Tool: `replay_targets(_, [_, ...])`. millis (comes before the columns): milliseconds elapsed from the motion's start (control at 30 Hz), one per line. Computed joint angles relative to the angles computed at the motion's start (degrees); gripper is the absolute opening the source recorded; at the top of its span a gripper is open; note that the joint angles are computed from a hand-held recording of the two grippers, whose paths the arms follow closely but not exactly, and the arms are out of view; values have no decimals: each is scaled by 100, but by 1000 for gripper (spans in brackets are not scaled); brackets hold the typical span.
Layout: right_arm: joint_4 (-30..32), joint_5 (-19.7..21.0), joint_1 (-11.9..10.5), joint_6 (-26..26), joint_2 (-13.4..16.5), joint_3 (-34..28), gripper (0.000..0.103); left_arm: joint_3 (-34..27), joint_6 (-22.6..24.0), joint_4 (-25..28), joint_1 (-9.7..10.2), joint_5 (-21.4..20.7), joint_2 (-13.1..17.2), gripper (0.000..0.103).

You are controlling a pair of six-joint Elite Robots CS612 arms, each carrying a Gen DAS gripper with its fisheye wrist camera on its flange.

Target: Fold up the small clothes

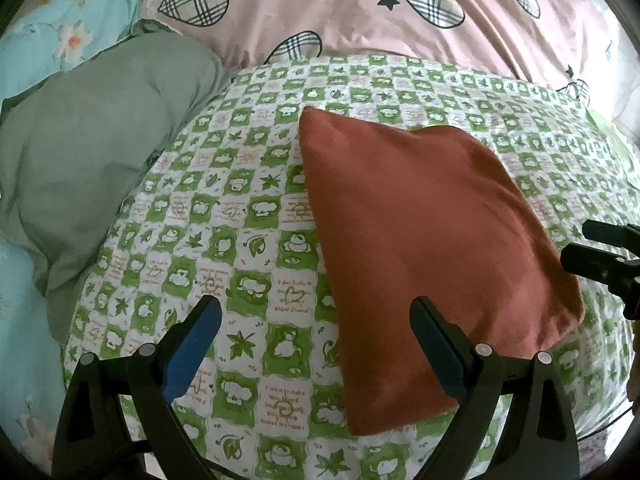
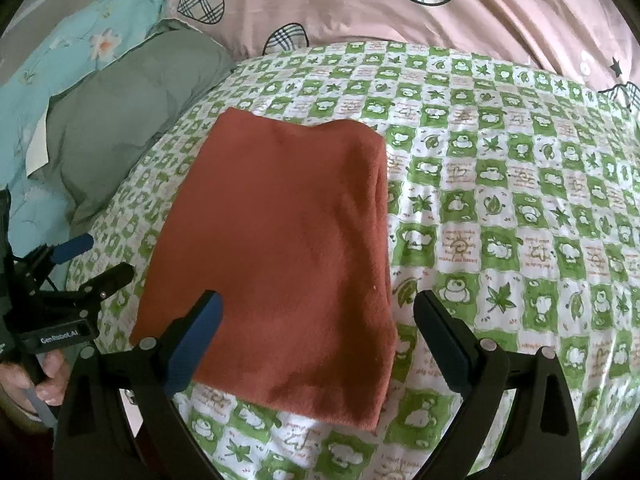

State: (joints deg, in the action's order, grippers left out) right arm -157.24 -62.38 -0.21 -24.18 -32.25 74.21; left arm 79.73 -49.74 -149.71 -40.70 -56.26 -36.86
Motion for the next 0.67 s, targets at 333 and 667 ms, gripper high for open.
replay_targets(333, [13, 70, 10, -124, -39, 39, 96, 28, -87, 36, 1, -10, -53, 95])
replay_targets(667, [-47, 183, 0, -171, -87, 139, 96, 74, -130, 54, -43, 80, -95, 96])
